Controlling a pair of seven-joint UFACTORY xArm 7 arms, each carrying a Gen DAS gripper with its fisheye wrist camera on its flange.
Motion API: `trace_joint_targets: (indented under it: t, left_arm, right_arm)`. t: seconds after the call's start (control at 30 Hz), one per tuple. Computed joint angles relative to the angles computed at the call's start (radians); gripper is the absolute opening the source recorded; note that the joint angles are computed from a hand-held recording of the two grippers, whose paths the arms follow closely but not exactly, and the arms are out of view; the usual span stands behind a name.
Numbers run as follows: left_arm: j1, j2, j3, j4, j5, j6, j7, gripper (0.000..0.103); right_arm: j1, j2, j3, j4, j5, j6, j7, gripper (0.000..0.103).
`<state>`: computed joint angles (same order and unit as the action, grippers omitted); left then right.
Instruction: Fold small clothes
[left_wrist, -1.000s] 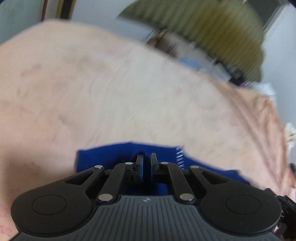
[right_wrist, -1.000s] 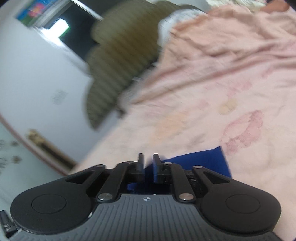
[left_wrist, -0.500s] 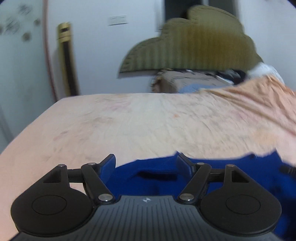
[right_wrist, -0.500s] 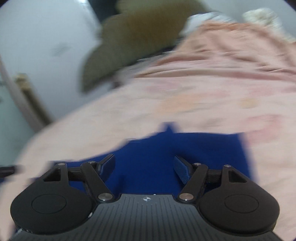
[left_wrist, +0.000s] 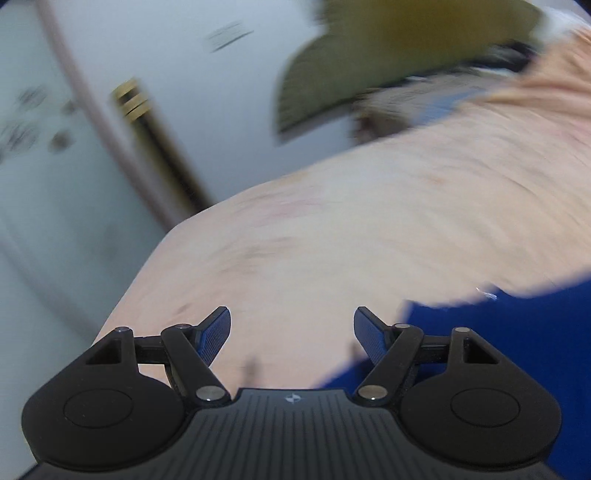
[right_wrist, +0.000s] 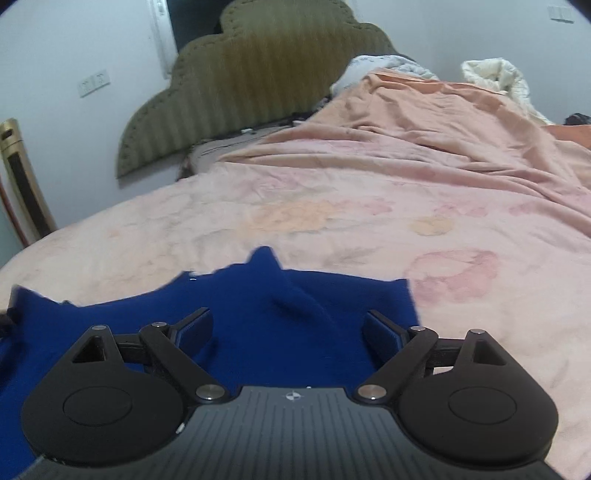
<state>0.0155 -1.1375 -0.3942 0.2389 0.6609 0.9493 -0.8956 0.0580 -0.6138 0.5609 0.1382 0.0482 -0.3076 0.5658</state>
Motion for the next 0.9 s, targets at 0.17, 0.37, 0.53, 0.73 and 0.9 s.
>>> trace_joint_targets:
  t: [0.17, 0.37, 0.53, 0.73, 0.9]
  left_arm:
    - [-0.099, -0.131, 0.039, 0.013, -0.131, 0.124, 0.062, 0.073]
    - [-0.331, -0.261, -0.060, -0.027, -0.338, 0.269, 0.051, 0.074]
    - [-0.491, -0.360, -0.133, -0.061, -0.400, 0.435, 0.016, 0.074]
    - [-0.625, -0.487, -0.191, -0.043, -0.448, 0.613, -0.048, 0.074]
    - [-0.651, -0.475, -0.209, -0.022, -0.464, 0.648, -0.075, 0.074]
  right_arm:
    - [0.066, -0.002, -0.085, -0.028, -0.010, -0.061, -0.017, 0.092]
    - [0.012, -0.009, 0.001, -0.008, 0.022, -0.006, -0.044, 0.097]
    - [-0.048, -0.045, 0.086, -0.048, 0.061, -0.127, -0.015, 0.100]
    - [0.059, -0.166, 0.056, -0.029, 0.029, 0.110, -0.046, 0.100]
    - [0.364, -0.310, -0.083, -0.036, -0.102, 0.353, -0.132, 0.102]
